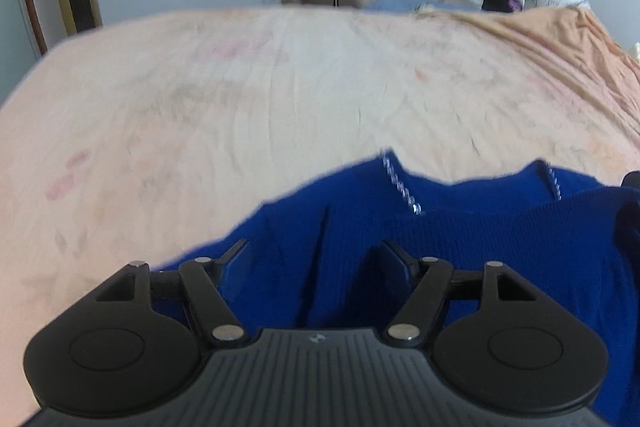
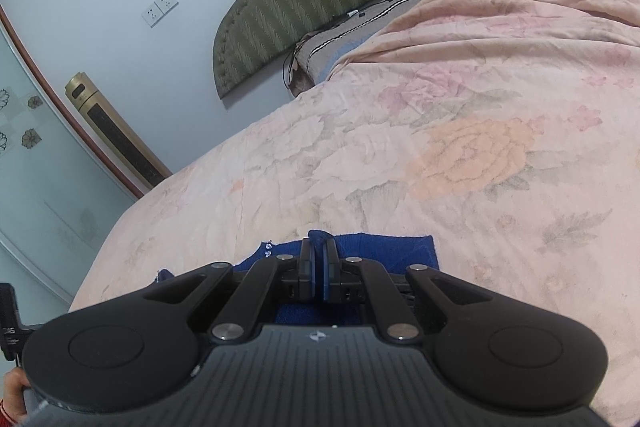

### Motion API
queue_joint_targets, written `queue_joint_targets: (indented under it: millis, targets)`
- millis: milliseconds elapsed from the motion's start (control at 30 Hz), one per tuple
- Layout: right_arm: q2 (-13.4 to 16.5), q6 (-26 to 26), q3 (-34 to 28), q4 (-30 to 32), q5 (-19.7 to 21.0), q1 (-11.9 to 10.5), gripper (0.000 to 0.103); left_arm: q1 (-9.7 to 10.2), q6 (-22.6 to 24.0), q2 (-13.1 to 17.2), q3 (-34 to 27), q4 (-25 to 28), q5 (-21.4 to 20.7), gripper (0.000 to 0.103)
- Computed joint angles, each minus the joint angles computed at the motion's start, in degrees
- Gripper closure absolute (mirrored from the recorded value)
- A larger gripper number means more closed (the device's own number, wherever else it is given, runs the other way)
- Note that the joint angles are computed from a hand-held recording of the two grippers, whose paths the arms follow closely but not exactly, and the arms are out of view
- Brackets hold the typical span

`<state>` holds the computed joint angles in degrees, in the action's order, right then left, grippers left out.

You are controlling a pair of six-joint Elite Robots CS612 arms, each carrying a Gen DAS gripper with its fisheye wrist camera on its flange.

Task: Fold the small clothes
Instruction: 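Lay the hem down near the collar and open both grippers, then withdraw both open grippers from the folded sweater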

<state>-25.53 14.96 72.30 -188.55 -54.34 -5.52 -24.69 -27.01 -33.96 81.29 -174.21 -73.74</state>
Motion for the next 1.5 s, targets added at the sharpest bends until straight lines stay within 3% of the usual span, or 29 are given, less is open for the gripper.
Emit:
queue_joint_targets:
  millis: [33,67,100,167,267,433,733,933,1067,1133,1233,1300,1333,1400,1500]
  targets:
    - [0.00,-0.23,-0.04,0.11,0.06,0.00,0.095,-0.13,0.29,0.01,0.15,-0.19,0.24,0.036]
    - [0.01,-0.40,-0.11,0.21,0.07,0.01,0.095,-0.31,0.52,-0.08,0.33,-0.18,0.84,0.043]
    - [0.05,-0.48,-0.19,0.35,0.09,0.00,0.095,-0.37,0.27,-0.24,0.46,0.21,0.93,0.057]
    - [0.08,-0.57,-0.27,0.74,0.04,0.01,0.095,-0.28,-2.03,-0.89,1.04,0.88,0.41,0.067]
    - [0.16,-0.68,-0.37,0.88,-0.06,0.02,0.095,-0.71,-1.94,-1.66,2.09,0.32,1.79,0.097]
    - [0.35,0.04,-0.60,0.35,-0.77,0.08,0.095,-1.74,1.29,-2.01,3.37,-3.02,5.34,0.099]
    - [0.89,-1.47,-2.33,-2.76,-5.25,0.92,0.095,-1.97,1.24,-0.62,2.14,-7.95,10.71,0.100]
    - [1.64,-4.15,-4.34,0.50,-8.24,1.72,0.094,-2.49,2.39,1.22,-0.35,-3.28,13.45,0.100]
    - [0.04,-7.47,-1.03,-1.63,-8.60,1.87,0.078,-2.81,3.04,0.64,0.40,-2.46,13.89,0.099]
    - [-1.11,-11.86,0.85,-1.67,-6.08,1.86,0.060,-3.00,2.66,-0.05,0.92,-1.23,14.33,0.097]
    - [-2.87,-20.51,2.33,5.38,-5.45,2.60,0.054,-3.58,0.20,-1.07,1.88,0.78,15.92,0.094]
    - [-2.98,-22.54,1.81,10.10,-9.22,3.39,0.055,-4.07,-1.08,-1.46,2.69,1.10,16.89,0.093]
    - [-2.67,-22.07,1.48,9.84,-13.41,3.97,0.056,-4.34,-1.81,-1.63,3.03,1.85,17.32,0.093]
    - [-2.37,-20.62,1.91,6.38,-19.54,4.63,0.056,-4.71,-3.24,-1.96,3.70,3.35,17.45,0.093]
    - [-3.47,-21.93,5.07,-0.36,-22.71,5.26,0.045,-5.27,-5.11,-2.69,5.58,2.53,17.45,0.093]
